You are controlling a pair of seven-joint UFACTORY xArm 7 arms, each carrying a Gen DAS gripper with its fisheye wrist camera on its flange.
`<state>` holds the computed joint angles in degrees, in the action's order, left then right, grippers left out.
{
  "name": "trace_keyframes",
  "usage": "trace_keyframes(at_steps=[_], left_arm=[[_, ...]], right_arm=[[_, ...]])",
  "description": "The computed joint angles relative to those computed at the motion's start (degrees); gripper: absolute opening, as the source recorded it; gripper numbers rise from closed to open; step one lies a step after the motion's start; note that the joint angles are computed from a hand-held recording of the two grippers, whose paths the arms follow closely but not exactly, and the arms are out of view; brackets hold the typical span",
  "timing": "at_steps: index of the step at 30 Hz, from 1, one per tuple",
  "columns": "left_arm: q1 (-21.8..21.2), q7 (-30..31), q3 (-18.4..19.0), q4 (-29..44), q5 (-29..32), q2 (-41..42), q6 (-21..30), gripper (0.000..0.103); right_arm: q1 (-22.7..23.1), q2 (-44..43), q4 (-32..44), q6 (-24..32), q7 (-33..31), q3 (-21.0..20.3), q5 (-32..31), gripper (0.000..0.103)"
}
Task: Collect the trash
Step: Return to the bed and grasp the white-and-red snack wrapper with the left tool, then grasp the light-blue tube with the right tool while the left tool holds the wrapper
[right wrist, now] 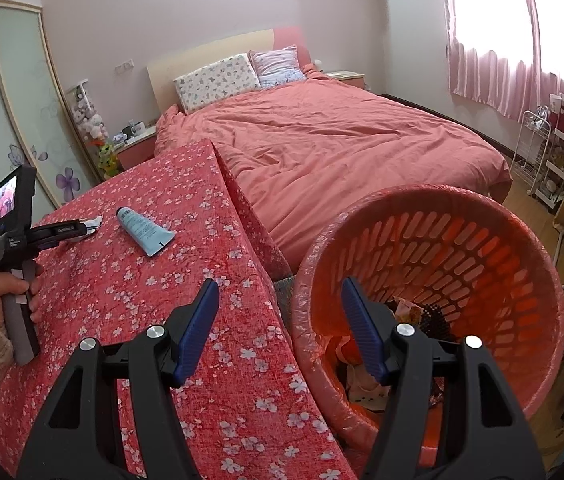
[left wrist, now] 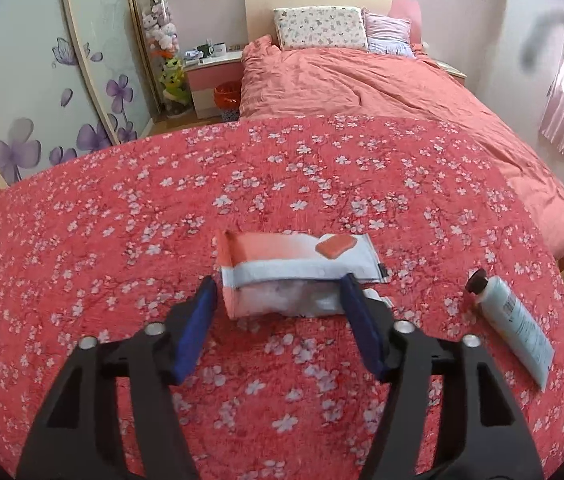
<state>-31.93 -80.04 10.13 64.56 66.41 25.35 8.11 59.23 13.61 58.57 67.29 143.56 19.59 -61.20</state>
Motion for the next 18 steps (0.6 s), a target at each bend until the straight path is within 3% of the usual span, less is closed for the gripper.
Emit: trace_keyframes(at_steps=[4, 10, 13, 18], left_arm=[[0.2, 0.4, 0.4, 0.2, -0.1, 0.4, -0.4, 0.024], [-0.9, -2.7, 3.4, -0.5, 3.1, 0.3, -4.5, 0.019], [-2.5, -8.6, 6.5, -1.1, 8.0, -0.3, -7.2, 0.015], [-3.6, -25.7, 9.8, -2.2, 25.9, -3.2, -8.0, 0.015]], right_arm=[[-0.1, -0.1, -0.3, -0.4, 0.1, 0.0, -0.1, 0.064], [0.0, 0.7, 0.4, -0.9, -0.4, -0.2, -0.4, 0.064], [0.2, 0.9, 0.8, -0.8, -0.7, -0.4, -0.7, 0.064], [0.4, 1.9, 2.6, -0.9, -2.3, -0.8, -1.6, 0.064]])
